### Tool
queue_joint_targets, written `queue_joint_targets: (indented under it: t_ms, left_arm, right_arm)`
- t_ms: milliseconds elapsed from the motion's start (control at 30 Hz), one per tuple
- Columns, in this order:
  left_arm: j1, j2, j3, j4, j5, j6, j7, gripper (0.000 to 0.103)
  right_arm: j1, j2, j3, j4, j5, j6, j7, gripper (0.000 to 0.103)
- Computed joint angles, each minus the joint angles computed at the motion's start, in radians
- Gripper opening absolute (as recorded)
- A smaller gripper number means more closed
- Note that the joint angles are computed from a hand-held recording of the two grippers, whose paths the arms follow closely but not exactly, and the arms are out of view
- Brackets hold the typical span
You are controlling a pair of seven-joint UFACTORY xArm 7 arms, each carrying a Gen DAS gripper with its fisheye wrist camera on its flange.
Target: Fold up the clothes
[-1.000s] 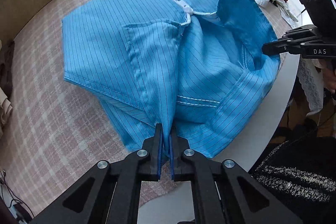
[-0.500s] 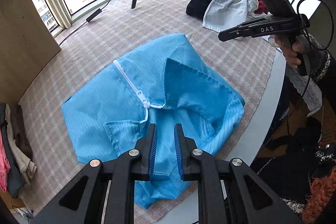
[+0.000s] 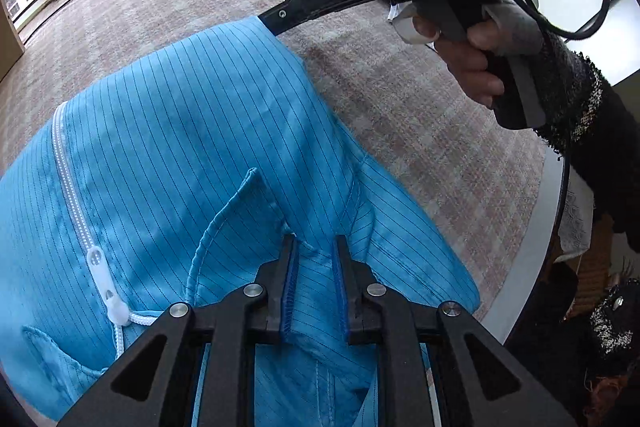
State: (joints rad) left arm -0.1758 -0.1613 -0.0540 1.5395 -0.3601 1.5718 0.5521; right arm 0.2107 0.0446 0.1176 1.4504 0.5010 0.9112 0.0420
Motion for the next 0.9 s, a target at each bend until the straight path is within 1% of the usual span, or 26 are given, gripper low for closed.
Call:
queue_joint_targets:
  t_ms: [33, 67, 100, 133, 200, 233, 300, 333, 367, 400, 433, 467, 533, 567, 633, 667, 700, 733, 767, 800, 867, 900]
  left_arm:
    - [0.001, 0.003, 0.001, 0.006, -0.004, 0.007, -0.005, 0.016]
    - [0.003, 0.011, 0.004, 0.020, -0.010, 0.022, -0.015, 0.016]
    - [0.006, 0.021, 0.007, 0.035, -0.019, 0.037, -0.029, 0.016]
    - [0.010, 0.030, 0.010, 0.052, -0.031, 0.052, -0.045, 0.016]
    - [0.019, 0.038, 0.016, 0.091, -0.052, 0.074, -0.071, 0.016]
    - [0.026, 0.035, 0.024, 0.113, -0.071, 0.083, -0.080, 0.016]
    - [0.047, 0.024, 0.049, 0.171, -0.125, 0.102, -0.093, 0.016]
    - [0.061, 0.030, 0.064, 0.214, -0.141, 0.113, -0.100, 0.020]
    - [0.077, 0.048, 0.077, 0.270, -0.138, 0.121, -0.106, 0.023]
    - [0.096, 0.069, 0.087, 0.321, -0.116, 0.116, -0.109, 0.024]
    - [0.118, 0.088, 0.096, 0.364, -0.083, 0.101, -0.111, 0.024]
    - [0.143, 0.094, 0.106, 0.376, -0.050, 0.074, -0.106, 0.025]
    - [0.200, 0.099, 0.134, 0.355, 0.013, 0.021, -0.104, 0.026]
    - [0.229, 0.116, 0.150, 0.353, 0.024, 0.012, -0.110, 0.026]
    - [0.287, 0.167, 0.176, 0.355, 0.012, 0.018, -0.123, 0.026]
    - [0.311, 0.177, 0.179, 0.331, -0.006, 0.013, -0.124, 0.026]
    - [0.334, 0.184, 0.182, 0.301, -0.035, 0.014, -0.125, 0.026]
    - [0.350, 0.188, 0.180, 0.272, -0.064, 0.022, -0.118, 0.026]
    - [0.361, 0.187, 0.174, 0.242, -0.093, 0.036, -0.104, 0.026]
    - [0.364, 0.177, 0.165, 0.211, -0.098, 0.051, -0.081, 0.026]
    - [0.355, 0.127, 0.147, 0.154, -0.074, 0.075, 0.000, 0.025]
    - [0.352, 0.105, 0.148, 0.141, -0.078, 0.081, 0.032, 0.025]
  right_arm:
    - [0.030, 0.001, -0.040, 0.011, -0.007, 0.024, -0.017, 0.001]
    - [0.060, 0.000, -0.070, 0.029, -0.057, 0.054, -0.021, 0.003]
    - [0.056, 0.000, -0.058, 0.054, -0.130, 0.085, 0.003, 0.003]
    - [0.009, -0.011, -0.011, 0.061, -0.161, 0.101, 0.028, 0.003]
    - [0.006, -0.055, -0.005, 0.046, -0.191, 0.078, 0.083, 0.003]
    - [0.012, -0.075, -0.002, 0.035, -0.158, 0.048, 0.073, 0.006]
    - [0.035, -0.074, 0.011, 0.053, -0.085, 0.029, 0.024, 0.006]
    - [0.051, -0.052, 0.023, 0.084, -0.080, 0.042, 0.010, 0.006]
    - [0.065, -0.028, 0.034, 0.114, -0.086, 0.058, 0.001, 0.006]
    - [0.079, -0.008, 0.045, 0.134, -0.090, 0.070, -0.010, 0.006]
    - [0.090, 0.011, 0.052, 0.151, -0.101, 0.083, -0.015, 0.006]
    - [0.100, 0.028, 0.057, 0.167, -0.121, 0.099, -0.006, 0.006]
    - [0.118, 0.065, 0.062, 0.213, -0.169, 0.135, 0.025, 0.006]
    - [0.122, 0.077, 0.061, 0.225, -0.185, 0.142, 0.033, 0.006]
    - [0.130, 0.098, 0.056, 0.247, -0.244, 0.173, 0.052, 0.006]
    - [0.133, 0.109, 0.053, 0.258, -0.274, 0.189, 0.061, 0.006]
    - [0.141, 0.124, 0.049, 0.276, -0.322, 0.214, 0.080, 0.001]
    - [0.170, 0.147, 0.022, 0.304, -0.397, 0.260, 0.116, 0.001]
    - [0.158, 0.156, 0.035, 0.314, -0.430, 0.274, 0.141, 0.000]
    - [0.159, 0.161, 0.031, 0.324, -0.450, 0.289, 0.161, 0.000]
    - [0.164, 0.151, 0.030, 0.347, -0.464, 0.316, 0.206, 0.002]
    - [0.168, 0.123, 0.033, 0.330, -0.467, 0.296, 0.225, 0.002]
